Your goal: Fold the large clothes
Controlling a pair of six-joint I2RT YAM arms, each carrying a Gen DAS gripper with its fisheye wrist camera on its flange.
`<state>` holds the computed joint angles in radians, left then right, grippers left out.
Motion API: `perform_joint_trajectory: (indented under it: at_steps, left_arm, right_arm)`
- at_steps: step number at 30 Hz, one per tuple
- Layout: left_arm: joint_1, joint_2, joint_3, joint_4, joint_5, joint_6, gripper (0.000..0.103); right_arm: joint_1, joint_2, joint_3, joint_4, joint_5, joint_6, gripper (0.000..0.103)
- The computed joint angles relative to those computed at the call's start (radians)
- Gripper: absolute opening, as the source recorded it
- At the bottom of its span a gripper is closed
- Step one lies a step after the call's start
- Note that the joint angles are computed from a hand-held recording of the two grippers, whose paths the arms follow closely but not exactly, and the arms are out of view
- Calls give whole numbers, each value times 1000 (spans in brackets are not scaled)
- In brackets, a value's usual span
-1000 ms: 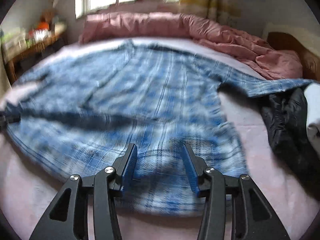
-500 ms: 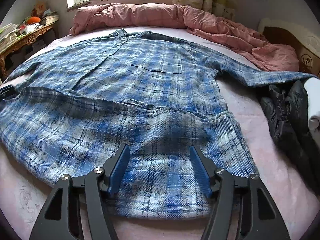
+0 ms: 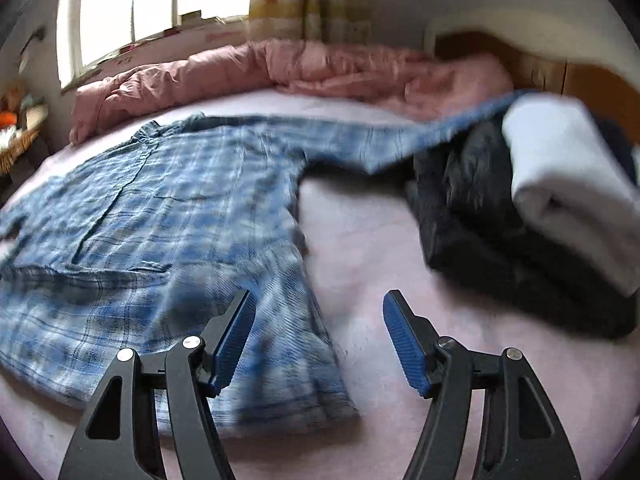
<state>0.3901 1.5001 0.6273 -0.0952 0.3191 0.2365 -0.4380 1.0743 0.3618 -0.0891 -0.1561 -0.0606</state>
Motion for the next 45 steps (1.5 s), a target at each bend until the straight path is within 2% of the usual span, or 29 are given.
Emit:
perform_joint_trajectory:
  at_steps: [1,3,4,5,6,7,11,14,17,19,21,23,24,25,27,28,29,30,31,33,34,35,36,38,39,40,41,43,45]
  left_arm:
    - [3,25,13,-15,35,6,56]
    - [-28,28,10,-20,14,17,54]
    - [-54,4,-13,0,-23,26,50]
    - [-84,-24,-38,22,-57,36,43]
    - [-97,-46,-57,37,-72,44,23]
    - [-108,-67,-76,60,-98,40,4]
    - [-134,-203,-144,129,-152,34,4]
    - [-121,-249,-141,126,-123,32,5]
    - [-117,-133,-84,110,-163,6,9]
    - [-114,-37,-48,121,-190,-1,11]
    - [-102,27,-22,129,-179,-14,13]
    - [-72,29,-20,141,-134,-29,16]
    - [-66,21,-26,148,-127,-35,22]
    - [-64,14,-31,157,-130,-39,27]
    - [-83,-27,-67,189,-176,-47,27]
    - [-97,-71,-96,207,-187,-40,31]
    - [-111,-146,-139,224,-172,-28,36]
    - [-122,-213,-168,223,-150,-19,51]
    - [-136,-286,-199,221,-130,-13,63]
    - [-172,-406,-237,190,-100,-6,68]
    - [-193,-446,-244,161,-88,1,77]
    - [-212,-473,-245,131,-80,8,82]
    - [-234,-488,-246,114,-81,8,86]
    - [-273,-501,-245,74,-88,2,90]
    - [-292,-489,-234,53,-87,3,96]
    - [-307,-473,-225,36,-77,13,99]
    - [-322,-466,-227,24,-69,27,99]
    - [-369,-440,-231,11,-76,58,99]
    - [-432,-398,-227,2,-99,92,99]
  right_arm:
    - [-34,39,16,-7,-48,-6,68]
    - [-60,85,35,-13,-76,-14,68]
    - [-61,86,29,-6,-92,-23,53]
    - [-80,91,30,-22,-150,-55,11]
    - [-79,99,26,-16,-170,-63,7]
    - [-66,70,9,-1,-141,-58,7]
    - [-52,-76,-39,9,-122,-38,6]
    - [-56,-139,-48,-4,-98,-14,6]
    - [11,-24,-10,-10,14,-15,6]
    - [17,43,4,-6,31,-11,6]
    - [4,35,6,-10,20,-13,6]
    - [-10,18,0,-10,4,-15,6]
    - [-11,13,-3,-8,5,-16,6]
    - [-11,8,-5,-7,4,-17,6]
    - [-15,-20,-22,-3,2,-23,6]
    - [-11,-47,-32,0,6,-25,6]
    - [-7,-72,-39,-2,9,-28,7]
    - [7,-110,-50,-2,22,-28,8]
    - [35,-152,-62,1,49,-19,13]
    - [87,-217,-83,5,93,-6,27]
    - [132,-260,-96,-2,127,-8,40]
    - [164,-293,-104,-11,160,-8,54]
    - [201,-349,-120,-25,194,-4,60]
    - [225,-454,-136,-67,176,6,78]
    - [227,-503,-141,-92,146,16,83]
    - [227,-543,-145,-114,107,26,89]
    - [232,-556,-144,-128,77,31,89]
    - [245,-503,-120,-164,-33,8,90]
    - [280,-367,-80,-207,-86,-52,100]
